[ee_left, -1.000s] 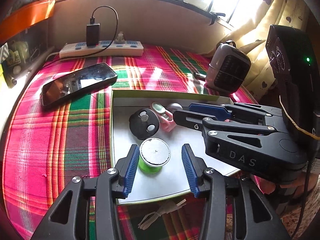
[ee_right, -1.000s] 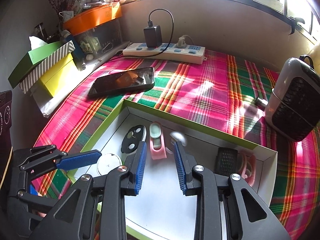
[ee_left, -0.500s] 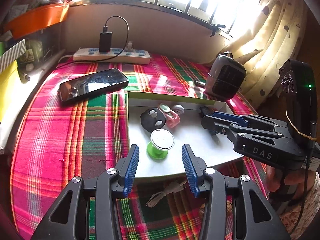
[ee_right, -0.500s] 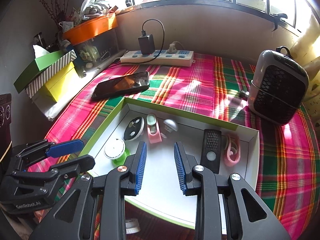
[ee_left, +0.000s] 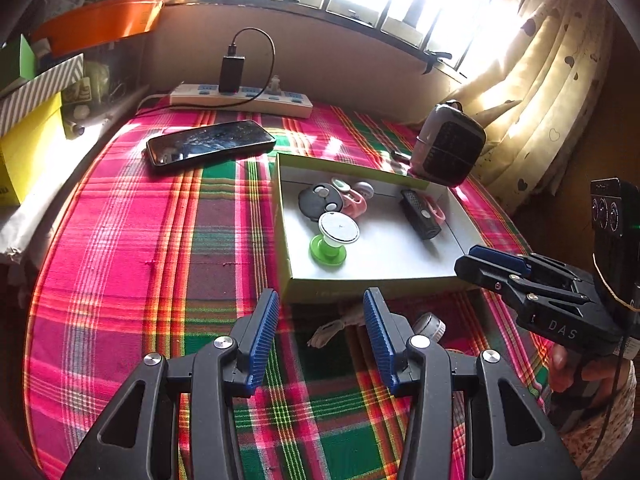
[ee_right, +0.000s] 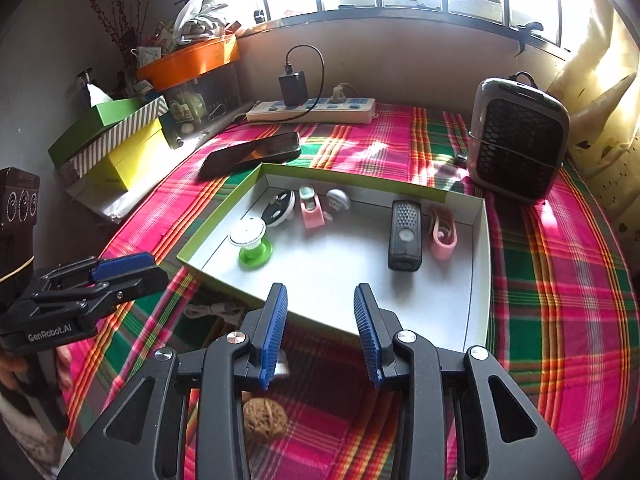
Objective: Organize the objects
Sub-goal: 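Withdraw both tools from the box toward the walnuts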
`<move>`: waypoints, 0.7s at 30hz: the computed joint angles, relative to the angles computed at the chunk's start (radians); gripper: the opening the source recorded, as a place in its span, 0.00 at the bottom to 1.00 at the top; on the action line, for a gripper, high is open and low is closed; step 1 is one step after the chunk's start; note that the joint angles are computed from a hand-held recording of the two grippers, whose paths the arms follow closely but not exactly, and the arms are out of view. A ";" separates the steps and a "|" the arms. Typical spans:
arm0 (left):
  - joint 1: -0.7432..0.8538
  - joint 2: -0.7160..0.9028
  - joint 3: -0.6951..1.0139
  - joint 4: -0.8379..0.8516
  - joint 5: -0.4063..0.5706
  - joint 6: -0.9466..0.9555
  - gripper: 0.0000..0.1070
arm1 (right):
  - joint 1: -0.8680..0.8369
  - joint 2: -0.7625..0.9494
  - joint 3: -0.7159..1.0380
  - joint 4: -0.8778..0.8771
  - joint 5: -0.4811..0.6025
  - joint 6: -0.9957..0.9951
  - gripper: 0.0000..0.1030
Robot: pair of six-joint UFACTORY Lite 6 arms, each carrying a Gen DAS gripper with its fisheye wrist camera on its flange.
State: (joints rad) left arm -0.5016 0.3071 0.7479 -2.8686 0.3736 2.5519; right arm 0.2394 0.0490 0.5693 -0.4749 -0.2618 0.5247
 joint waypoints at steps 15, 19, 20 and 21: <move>-0.069 -0.038 -0.119 0.026 0.085 -0.037 0.40 | 0.089 -0.144 -0.228 0.249 -0.054 -0.208 0.36; -0.083 -0.016 -0.115 0.036 0.093 -0.050 0.40 | 0.097 -0.160 -0.262 0.226 -0.075 -0.182 0.36; -0.084 -0.011 -0.115 0.045 0.096 -0.057 0.40 | 0.101 -0.158 -0.267 0.219 -0.082 -0.176 0.36; -0.086 -0.007 -0.114 0.052 0.098 -0.063 0.40 | 0.103 -0.153 -0.269 0.202 -0.089 -0.163 0.37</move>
